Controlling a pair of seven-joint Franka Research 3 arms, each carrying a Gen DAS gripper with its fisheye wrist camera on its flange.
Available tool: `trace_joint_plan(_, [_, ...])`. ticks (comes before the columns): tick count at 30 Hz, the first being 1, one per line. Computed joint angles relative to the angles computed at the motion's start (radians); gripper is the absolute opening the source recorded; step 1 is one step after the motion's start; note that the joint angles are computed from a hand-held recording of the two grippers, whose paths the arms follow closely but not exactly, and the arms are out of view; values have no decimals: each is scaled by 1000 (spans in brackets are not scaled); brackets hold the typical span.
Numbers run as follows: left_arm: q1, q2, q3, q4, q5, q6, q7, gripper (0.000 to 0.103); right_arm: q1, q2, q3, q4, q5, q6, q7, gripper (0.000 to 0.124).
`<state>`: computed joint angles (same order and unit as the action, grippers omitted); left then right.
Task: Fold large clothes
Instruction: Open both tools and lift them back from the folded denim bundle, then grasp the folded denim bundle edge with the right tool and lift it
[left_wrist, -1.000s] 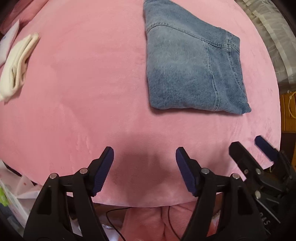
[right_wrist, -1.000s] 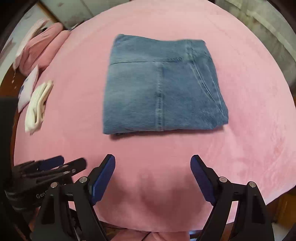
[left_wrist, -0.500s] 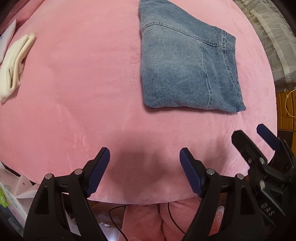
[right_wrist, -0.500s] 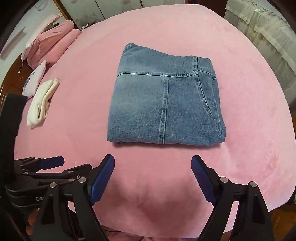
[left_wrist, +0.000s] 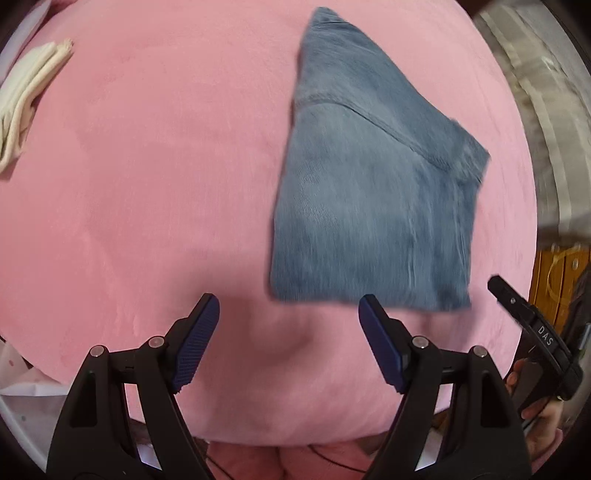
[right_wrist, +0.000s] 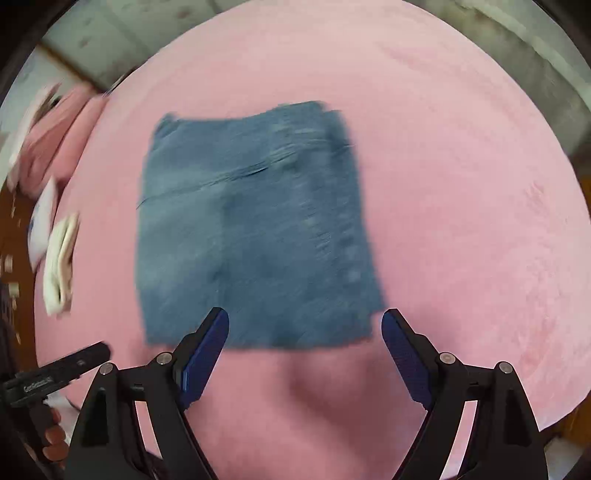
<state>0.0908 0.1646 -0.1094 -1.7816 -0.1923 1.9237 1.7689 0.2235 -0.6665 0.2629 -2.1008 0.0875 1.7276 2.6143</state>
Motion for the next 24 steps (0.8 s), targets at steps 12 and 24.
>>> trace_joint_plan(12, [50,294,-86,264,-185,39,37,75,18,-98,-327,-413,349,395,-551,82])
trace_joint_plan(24, [53,546,-128,512,-192,-88,-5,85,2,-3,-420,-463,746,549,-894,64])
